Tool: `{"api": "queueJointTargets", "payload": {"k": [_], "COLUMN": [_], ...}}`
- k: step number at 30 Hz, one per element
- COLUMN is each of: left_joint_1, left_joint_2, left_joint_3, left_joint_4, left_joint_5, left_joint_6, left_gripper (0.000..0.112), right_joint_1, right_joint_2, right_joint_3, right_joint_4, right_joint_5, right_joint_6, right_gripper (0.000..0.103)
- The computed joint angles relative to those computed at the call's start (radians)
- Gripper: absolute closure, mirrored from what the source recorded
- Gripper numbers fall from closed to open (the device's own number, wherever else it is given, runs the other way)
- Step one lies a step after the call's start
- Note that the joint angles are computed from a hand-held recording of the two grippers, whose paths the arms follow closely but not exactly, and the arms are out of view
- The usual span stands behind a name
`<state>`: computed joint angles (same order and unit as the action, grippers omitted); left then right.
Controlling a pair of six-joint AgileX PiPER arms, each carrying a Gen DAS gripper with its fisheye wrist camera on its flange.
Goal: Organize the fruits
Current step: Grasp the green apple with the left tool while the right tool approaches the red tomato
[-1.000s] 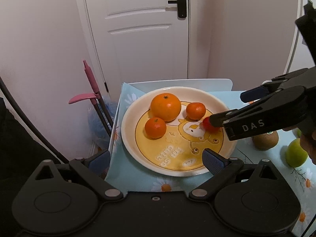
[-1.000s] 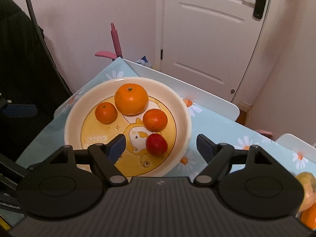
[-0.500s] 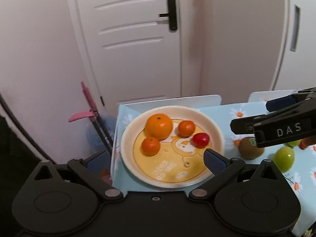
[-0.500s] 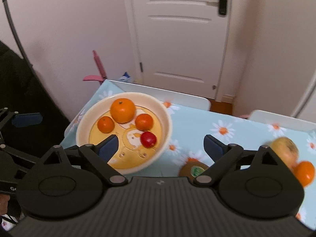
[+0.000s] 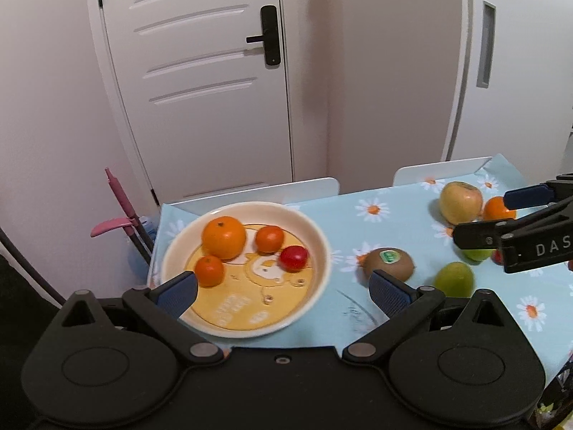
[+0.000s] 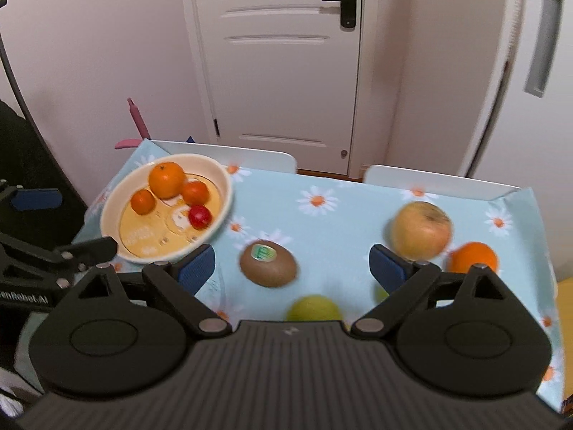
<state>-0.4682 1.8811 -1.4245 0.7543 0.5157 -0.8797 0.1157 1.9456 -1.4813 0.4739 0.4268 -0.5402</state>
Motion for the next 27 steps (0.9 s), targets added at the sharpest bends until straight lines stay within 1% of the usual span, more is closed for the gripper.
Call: {"api": "queueJointTargets", "payload": {"k": [6, 15, 17, 20, 25, 27], "left_joint_1": [-0.11, -0.237, -0.255, -0.272, -0.28, -0.28], "left_joint_2": [0.044, 0.192, 0.235, 0.289, 0.388, 0.434], "left_joint_3": [-0.07, -0.251, -0.303, -0.365, -0.487, -0.542], "left_joint_4": [0.047, 0.084, 0.071, 0.058, 0.025, 0.006], "left_joint_5": [0.11, 0.24, 0.26, 0.27, 0.286, 0.289], "left_joint_6": [-0.146, -0.269, -0.274, -0.282, -0.249, -0.22], "left_gripper": [0.009, 0.009, 0.009, 0.01, 0.011, 0.015], "right_joint_1": [-0.135, -0.302, -0.328, -0.361, -0.397, -0.407], "right_joint_2": [-0.018, 0.048, 0.076, 0.119, 0.191, 0.219], "right_joint_3": [0.042, 0.015, -0.011, -0.049, -0.11, -0.134], "right_joint_4": [0.221, 0.364, 0.374, 0.383, 0.394, 0.394], "right_joint_5": [0.073, 0.19, 0.222, 0.254, 0.287, 0.295], "right_joint_6": [-0.313, -0.595, -0.633, -0.687, -0.746, -0.756], "right_gripper": [0.0, 0.0, 0.0, 0.0, 0.0, 0.003]}}
